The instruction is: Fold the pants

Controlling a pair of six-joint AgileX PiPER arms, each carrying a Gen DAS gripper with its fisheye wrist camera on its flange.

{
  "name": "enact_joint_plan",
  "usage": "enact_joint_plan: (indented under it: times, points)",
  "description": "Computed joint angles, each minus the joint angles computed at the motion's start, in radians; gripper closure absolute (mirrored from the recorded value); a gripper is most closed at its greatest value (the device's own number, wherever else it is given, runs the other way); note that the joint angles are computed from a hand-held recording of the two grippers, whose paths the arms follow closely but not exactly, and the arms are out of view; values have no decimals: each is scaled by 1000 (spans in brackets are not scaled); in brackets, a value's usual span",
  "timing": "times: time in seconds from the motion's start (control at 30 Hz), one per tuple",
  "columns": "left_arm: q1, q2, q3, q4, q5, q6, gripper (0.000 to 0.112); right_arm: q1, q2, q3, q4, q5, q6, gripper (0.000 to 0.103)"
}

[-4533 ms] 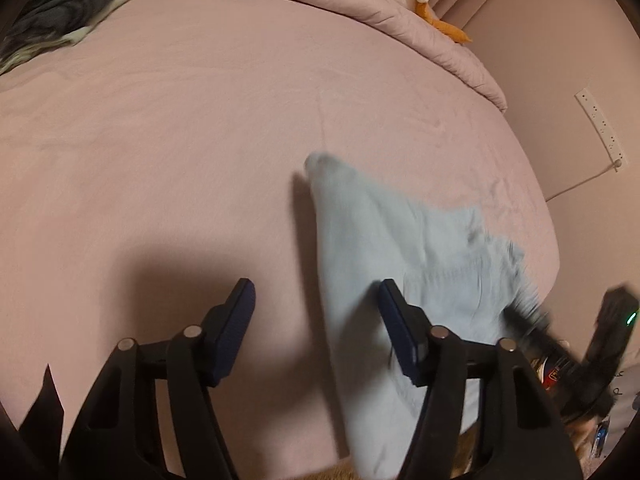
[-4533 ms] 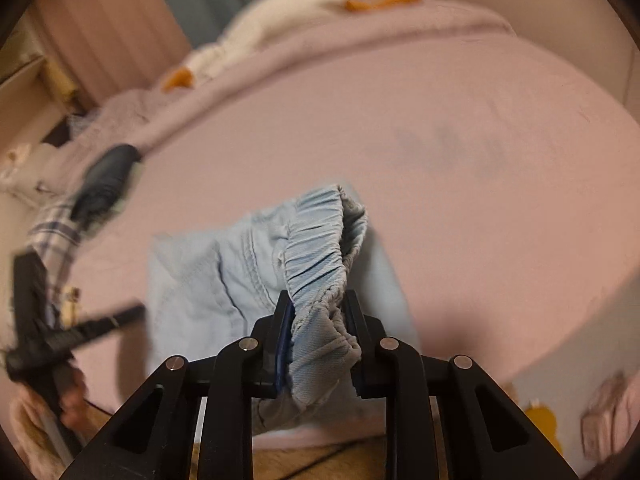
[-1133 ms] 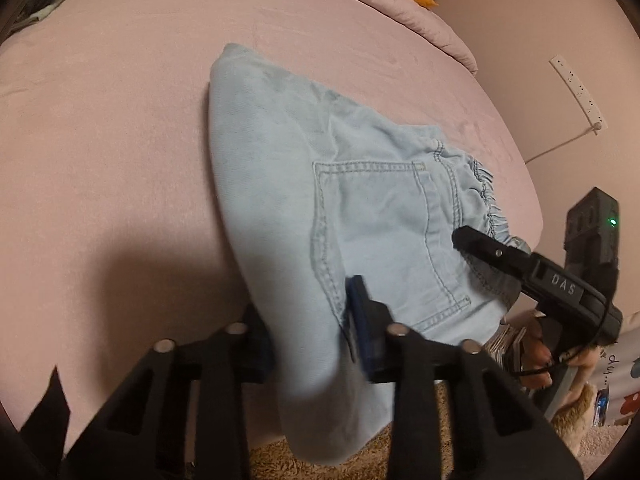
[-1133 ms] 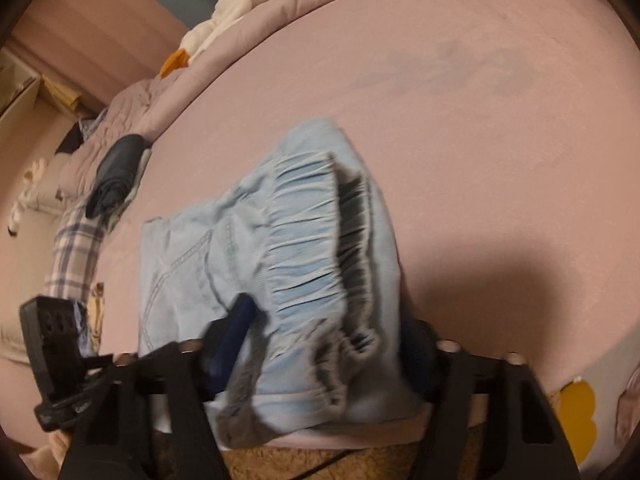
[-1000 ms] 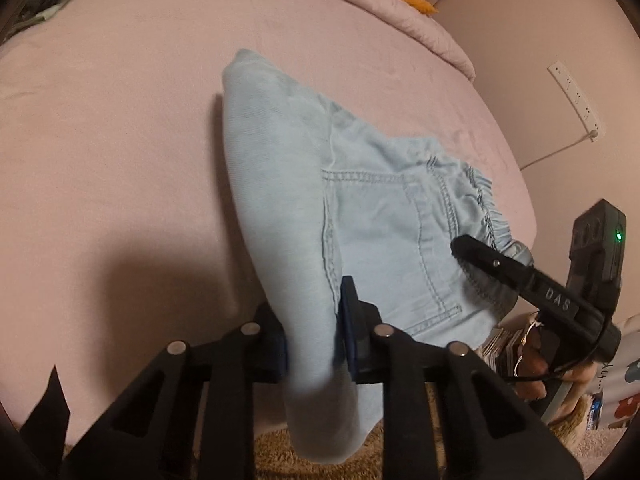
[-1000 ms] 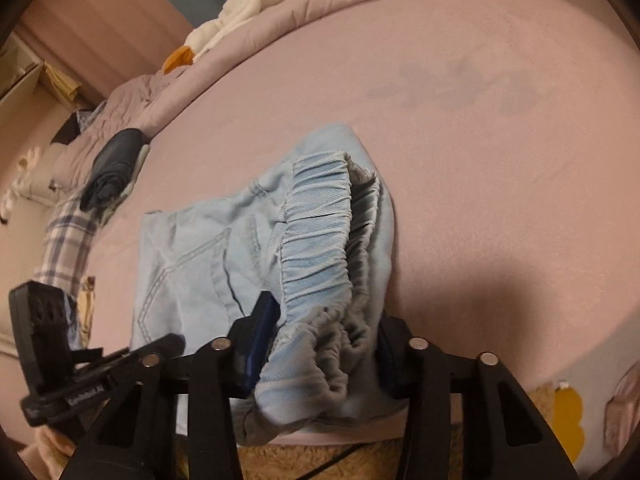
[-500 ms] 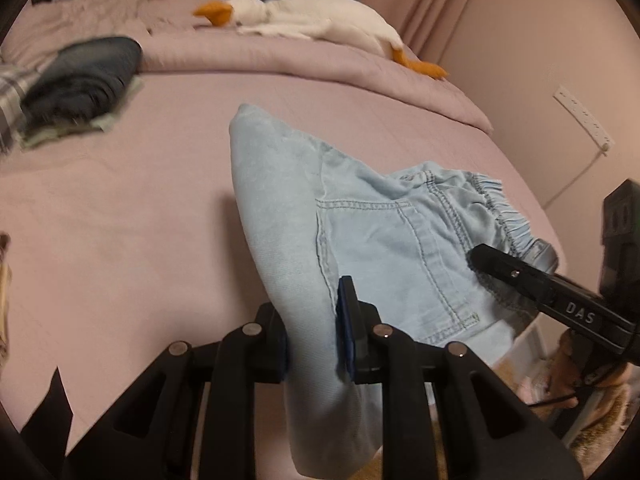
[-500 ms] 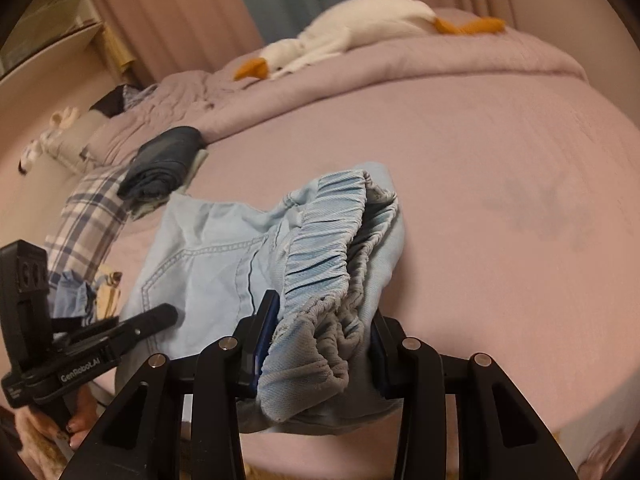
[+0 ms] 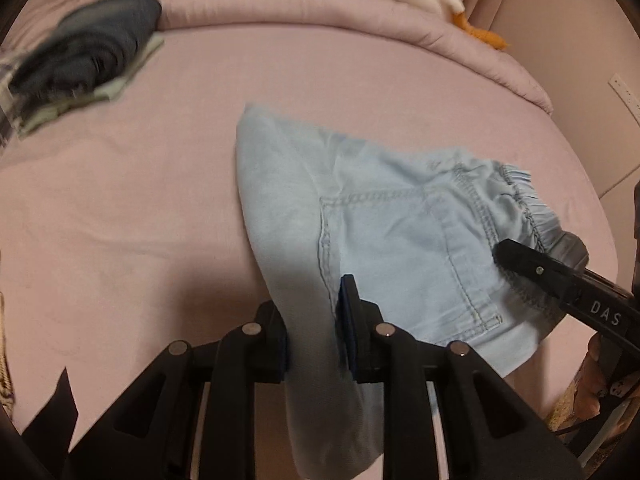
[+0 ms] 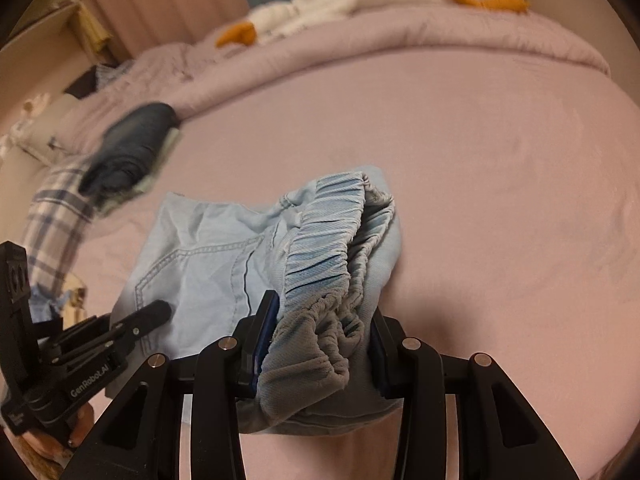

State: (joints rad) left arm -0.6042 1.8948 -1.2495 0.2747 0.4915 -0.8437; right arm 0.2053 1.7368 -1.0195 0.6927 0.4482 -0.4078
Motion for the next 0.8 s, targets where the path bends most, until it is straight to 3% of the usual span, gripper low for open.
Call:
enact_joint_plan:
  times: [0.13, 0.27, 0.33, 0.4, 0.5, 0.57, 0.63, 0.73, 0.8]
  points:
    - [13, -13, 36, -23, -31, -8, 84, -14, 5, 33, 39, -13, -53, 61]
    - [-13, -38, 32, 15, 32, -75, 79, -32, -12, 42, 19, 16, -10, 57]
    - [-39, -67, 27, 35, 88, -95, 69, -21, -43, 50, -86, 10, 81, 53]
    - [-69, -134, 67, 90, 90, -161, 47, -9, -89, 69, -199, -3, 178, 48]
    - [-134, -243, 110, 218, 136, -313, 19, -37, -204, 120, -166, 0, 117, 40]
    - [-187, -304, 127, 309, 178, -414, 16, -60, -282, 159, -147, 4, 71, 27]
    - [-233, -353, 132, 373, 226, -480, 10, -54, -377, 193, -209, 1, 110, 23]
    - [-312, -401, 128, 470, 318, -584, 10, -22, -474, 210, -313, 7, 213, 21]
    - [-349, -426, 133, 484, 346, -606, 10, -32, -515, 219, -295, 35, 206, 19]
